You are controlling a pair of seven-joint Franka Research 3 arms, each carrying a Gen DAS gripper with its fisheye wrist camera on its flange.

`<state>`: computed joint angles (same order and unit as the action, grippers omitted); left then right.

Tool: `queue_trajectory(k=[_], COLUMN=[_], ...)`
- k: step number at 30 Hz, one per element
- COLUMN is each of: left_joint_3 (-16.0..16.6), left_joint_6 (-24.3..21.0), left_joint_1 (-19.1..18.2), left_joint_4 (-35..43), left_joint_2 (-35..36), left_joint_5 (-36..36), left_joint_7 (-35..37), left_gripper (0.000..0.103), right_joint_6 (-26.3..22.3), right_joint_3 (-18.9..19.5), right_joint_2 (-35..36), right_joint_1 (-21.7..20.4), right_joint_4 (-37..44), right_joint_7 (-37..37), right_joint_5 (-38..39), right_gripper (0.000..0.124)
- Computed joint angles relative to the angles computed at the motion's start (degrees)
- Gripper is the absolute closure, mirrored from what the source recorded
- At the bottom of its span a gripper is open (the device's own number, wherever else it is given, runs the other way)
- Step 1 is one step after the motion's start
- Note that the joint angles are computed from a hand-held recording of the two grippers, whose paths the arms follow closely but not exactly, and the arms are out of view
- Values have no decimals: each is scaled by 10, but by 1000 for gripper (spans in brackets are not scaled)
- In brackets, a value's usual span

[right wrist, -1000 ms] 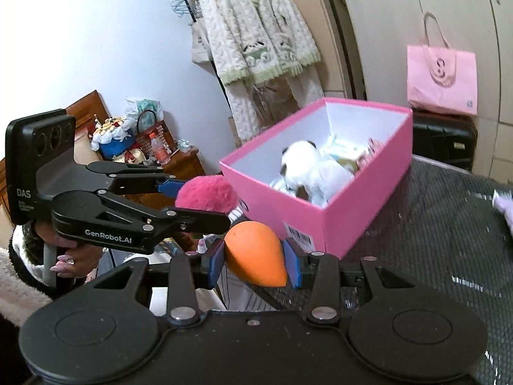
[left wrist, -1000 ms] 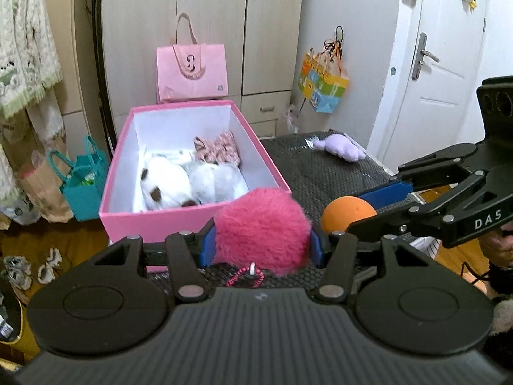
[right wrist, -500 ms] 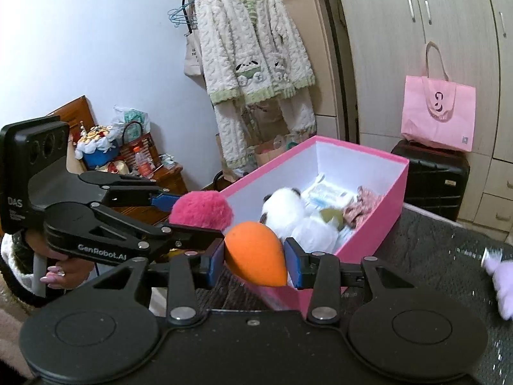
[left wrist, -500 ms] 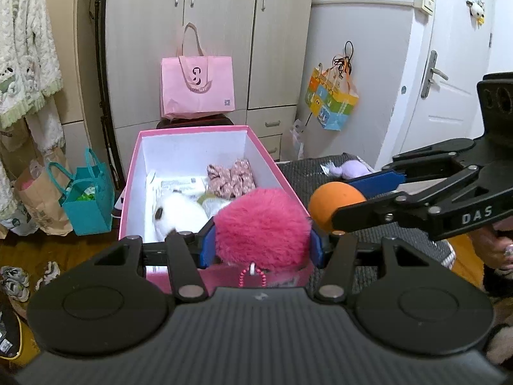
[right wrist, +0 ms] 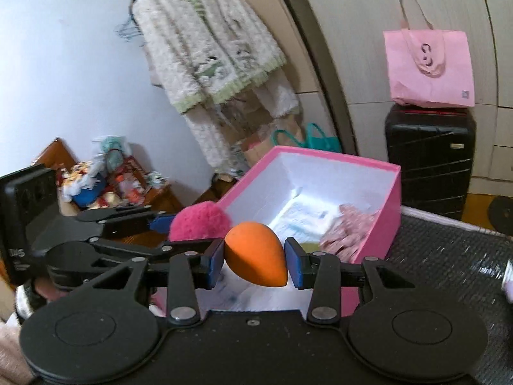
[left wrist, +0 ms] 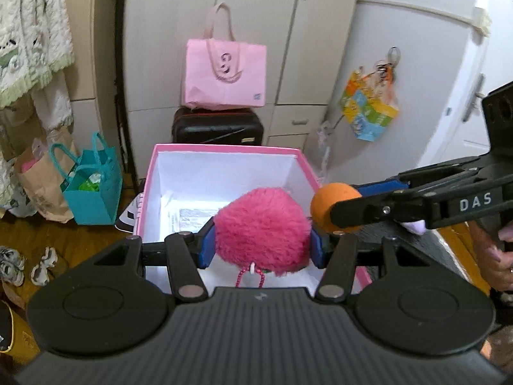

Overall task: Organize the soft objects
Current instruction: 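Carry the pompom over the pink box with the left gripper while the right carries the sponge, then open both grippers to drop the pompom and sponge into the pink box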

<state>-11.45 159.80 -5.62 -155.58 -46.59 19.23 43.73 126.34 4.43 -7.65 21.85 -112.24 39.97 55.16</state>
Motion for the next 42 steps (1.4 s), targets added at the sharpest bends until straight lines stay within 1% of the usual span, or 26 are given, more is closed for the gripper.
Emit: queue_trajectory(k=[2,4,5,8,11,13,14,15,17,18,19,20,23,25,26,27,30,34,37,40,42], left_joint_3=[4,24,34,67,60,42,21,-2,-70,-95,-101,-90,-24,1,9,11,0,-2,-17,-20,-17], left_joint_6=[5,15,20,40,59,66,68,71,78,76,76,76,89,88,82,73,33,-11,-40,-71,-89], left_joint_1=[16,16,15,3,21,42,65,92,172,200,209,198,127,96,83,74,61,36,28,6,-13], left_joint_4=[16,29,36,49,58,65,69,72,80,82,83,81,65,59,55,52,42,30,27,30,30], left_joint_2=[33,68,85,124,145,157,161,163,162,156,152,150,142,132,124,113,73,23,-8,-29,-42], left_joint_5=[0,-9,-14,-32,-31,-20,-5,17,85,125,133,136,106,83,76,72,65,49,51,46,37], left_joint_7=[-6,1,8,48,64,58,43,25,-37,-75,-79,-77,-56,-43,-31,-22,-10,3,5,13,20], left_gripper=[49,49,49,49,48,47,46,44,36,32,32,31,25,25,25,25,25,25,25,25,25], right_joint_6=[36,55,58,47,48,47,51,59,74,72,68,65,64,65,65,63,62,67,69,70,69], right_joint_3=[12,19,21,26,32,36,37,39,42,44,45,47,49,48,47,45,38,26,15,5,-1], right_joint_2=[23,51,68,110,138,154,161,168,182,186,187,185,166,150,143,133,98,44,4,-33,-57], right_joint_1=[4,7,7,5,2,0,-1,-1,-1,-3,-6,-10,-16,-17,-17,-16,-15,-10,-4,2,7], right_joint_4=[17,40,55,97,122,137,143,149,159,163,164,161,142,128,123,115,85,38,7,-20,-37], right_joint_7=[17,35,49,78,96,103,109,114,126,133,133,127,102,92,88,82,58,29,2,-22,-35], right_joint_5=[-32,-61,-72,-91,-100,-103,-106,-109,-113,-112,-107,-100,-80,-70,-68,-65,-61,-53,-45,-39,-38], right_gripper=[77,77,77,77,77,76,76,76,74,72,69,66,66,66,66,66,66,65,65,63,63])
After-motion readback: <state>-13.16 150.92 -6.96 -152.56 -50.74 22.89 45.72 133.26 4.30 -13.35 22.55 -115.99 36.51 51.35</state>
